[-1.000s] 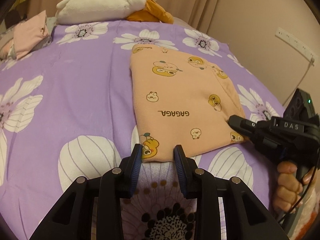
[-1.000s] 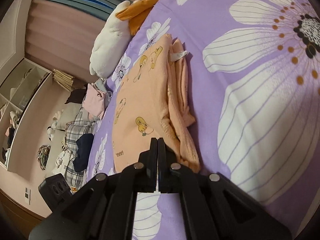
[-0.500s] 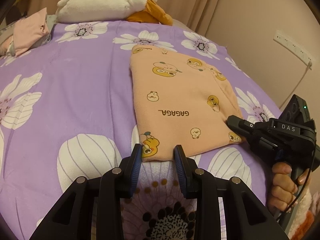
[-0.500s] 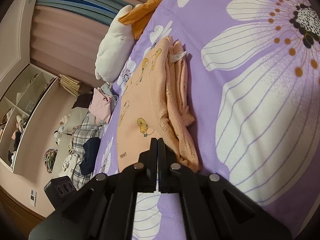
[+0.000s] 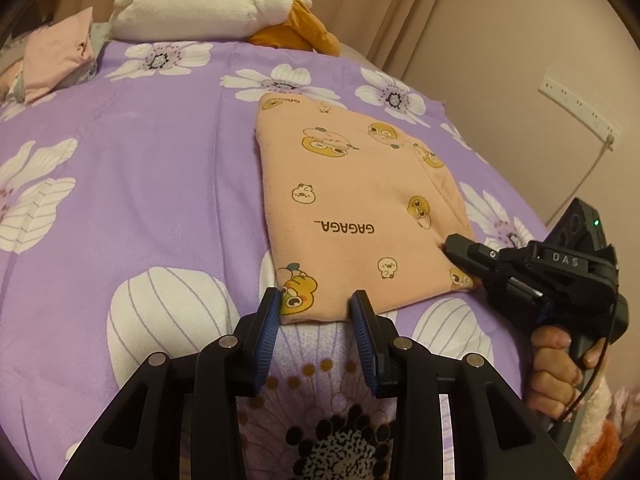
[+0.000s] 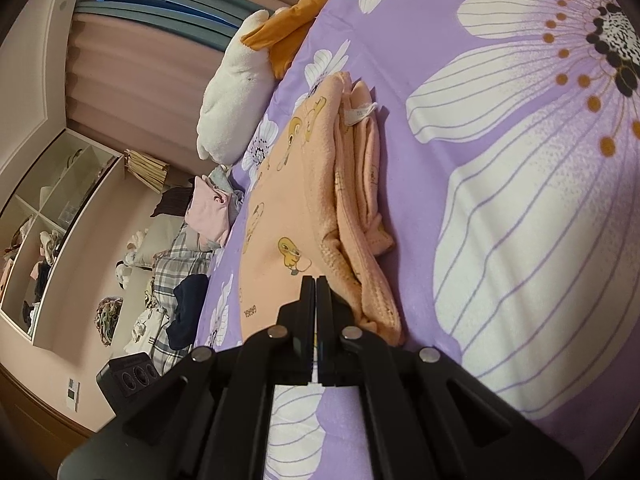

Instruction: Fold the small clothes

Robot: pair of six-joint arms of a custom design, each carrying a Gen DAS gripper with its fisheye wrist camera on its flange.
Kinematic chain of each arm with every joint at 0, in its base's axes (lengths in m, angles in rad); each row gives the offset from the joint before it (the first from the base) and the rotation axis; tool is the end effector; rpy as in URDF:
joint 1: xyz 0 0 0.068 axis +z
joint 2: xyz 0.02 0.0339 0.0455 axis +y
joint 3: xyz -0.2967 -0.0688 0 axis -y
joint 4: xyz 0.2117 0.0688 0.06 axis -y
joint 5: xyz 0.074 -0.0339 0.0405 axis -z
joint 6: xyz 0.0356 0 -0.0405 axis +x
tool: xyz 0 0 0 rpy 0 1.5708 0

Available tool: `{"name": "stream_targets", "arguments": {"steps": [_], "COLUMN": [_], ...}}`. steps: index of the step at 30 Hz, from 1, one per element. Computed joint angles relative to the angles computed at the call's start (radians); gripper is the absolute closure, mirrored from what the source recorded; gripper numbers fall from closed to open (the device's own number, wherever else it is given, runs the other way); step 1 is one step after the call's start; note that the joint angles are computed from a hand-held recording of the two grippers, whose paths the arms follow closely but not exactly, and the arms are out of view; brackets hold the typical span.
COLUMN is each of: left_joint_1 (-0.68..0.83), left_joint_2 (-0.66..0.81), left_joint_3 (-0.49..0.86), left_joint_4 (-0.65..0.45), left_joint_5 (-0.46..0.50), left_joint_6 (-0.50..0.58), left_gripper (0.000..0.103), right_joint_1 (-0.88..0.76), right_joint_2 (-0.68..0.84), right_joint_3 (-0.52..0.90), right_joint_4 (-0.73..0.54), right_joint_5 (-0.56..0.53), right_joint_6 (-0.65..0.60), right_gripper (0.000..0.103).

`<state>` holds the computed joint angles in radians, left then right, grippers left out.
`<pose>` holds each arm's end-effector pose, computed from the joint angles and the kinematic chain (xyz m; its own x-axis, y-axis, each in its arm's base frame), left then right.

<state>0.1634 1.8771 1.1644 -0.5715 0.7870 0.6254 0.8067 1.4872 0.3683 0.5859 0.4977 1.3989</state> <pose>0.3365 0.0299 0.2083 -0.7189 0.3004 -0.6269 0.6211 0.6825 -0.3853 0.1730 0.1560 0.1914 -0.4049 0.8287 -0.3863 0.2865 0.5162 0.8071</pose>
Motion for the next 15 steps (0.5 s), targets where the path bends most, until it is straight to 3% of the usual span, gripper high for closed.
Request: {"name": "stream_targets", "arguments": {"steps": [7,12,15], "left_joint_1": [0.037,0.046,0.088], "left_joint_2": [0.086,0.089,0.086], "left_joint_3": [0.104,0.132,0.171], "left_joint_4": [-0.146,-0.191,-0.264], "left_joint_5": [0.096,0.082,0.085], "left_joint_6": [0.02,0.006,-0.043], "left_gripper": [0.068,0.068,0.078], "right_joint_1": [-0.004,-0.001,0.015], "right_joint_2": [-0.001,-0.007,-0.022], "right_joint_3": [-0.006,-0.008,-0.028], "right_joint_4": [0.014,0.02,0.058], "right_joint_5": [-0.011,-0.018,0.004], "right_joint_6": [-0.007,-0.019,-0.014], "right_gripper": [0.103,0.103,0.1]}}
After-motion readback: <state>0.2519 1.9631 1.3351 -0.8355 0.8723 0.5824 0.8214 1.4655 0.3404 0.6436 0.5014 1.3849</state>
